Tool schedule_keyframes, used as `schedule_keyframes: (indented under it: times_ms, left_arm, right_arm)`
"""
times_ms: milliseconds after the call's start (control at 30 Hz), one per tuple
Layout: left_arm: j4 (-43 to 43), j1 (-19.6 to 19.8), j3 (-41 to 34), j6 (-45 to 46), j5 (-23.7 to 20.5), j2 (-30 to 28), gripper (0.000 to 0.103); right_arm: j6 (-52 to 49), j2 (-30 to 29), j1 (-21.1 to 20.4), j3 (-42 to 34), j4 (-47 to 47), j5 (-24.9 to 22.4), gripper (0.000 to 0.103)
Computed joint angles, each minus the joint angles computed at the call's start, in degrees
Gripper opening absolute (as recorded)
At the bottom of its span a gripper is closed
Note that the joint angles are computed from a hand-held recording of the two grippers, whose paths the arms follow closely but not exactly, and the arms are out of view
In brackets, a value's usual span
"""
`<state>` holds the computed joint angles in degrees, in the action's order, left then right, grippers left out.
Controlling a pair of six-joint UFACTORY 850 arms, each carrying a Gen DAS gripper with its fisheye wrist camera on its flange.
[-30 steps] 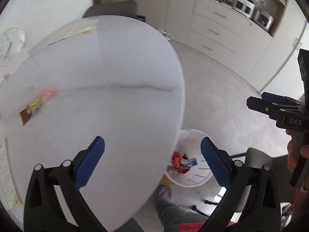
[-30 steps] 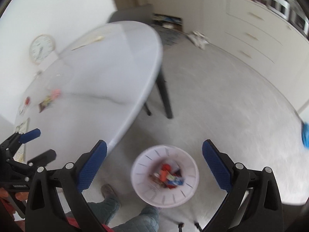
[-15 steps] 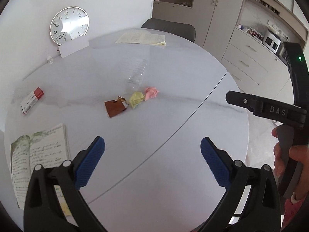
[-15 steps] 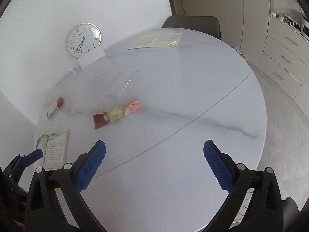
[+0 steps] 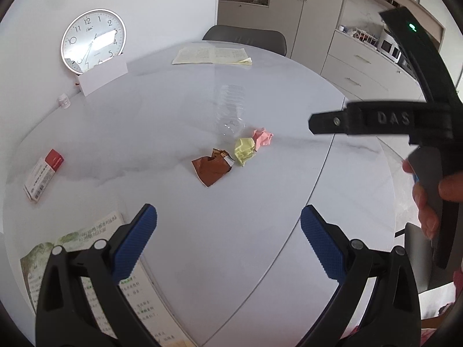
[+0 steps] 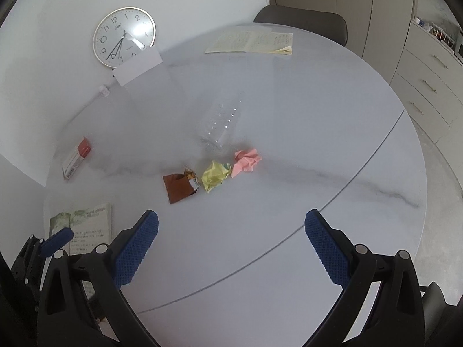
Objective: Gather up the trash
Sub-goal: 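Grasp the clear plastic bottle with the right gripper while the left gripper grasps the brown wrapper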
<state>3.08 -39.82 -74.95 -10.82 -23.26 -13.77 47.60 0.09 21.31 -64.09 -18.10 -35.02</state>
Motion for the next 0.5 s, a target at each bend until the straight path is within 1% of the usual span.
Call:
schedule_keyframes:
  times_ms: [67,167,200,267,367,500]
  left_arm:
    - [-2.2,1.2,-1.2,4.6,0.2,-1.9,0.095]
    - [-7.4,3.2,-3.7,14.4,0.2,-5.7,0.095]
    - [-8.8,3.8,-5.1,17.1,-0.2,-7.6,0.095]
    - [-10.1,4.8,-7.9,20.4,-1.4,-10.8,0.095]
    - [-13.3,6.0,-12.4,25.3,-2.9,-15.2,0.095]
    - [-15.5,6.5,-17.7,29.8,-4.0,-19.7,0.095]
  right_arm:
    - [-0.8,-4.7,-1.8,-4.1,1.3,0.7,0.101]
    - [-3.0,-13.1,-4.8,-11.7,5.7,1.4,0.101]
    - [-2.5,-15.7,-5.3,-14.2,5.5,0.6,0.101]
    - [-3.0,-22.6,-6.5,-20.9,6.4,-2.0,0.101]
    - [-3.8,-30.5,-7.4,-29.2,7.7,-5.9,0.101]
    - [-4.7,-37.8,-7.6,-37.1,7.5,-11.1,0.101]
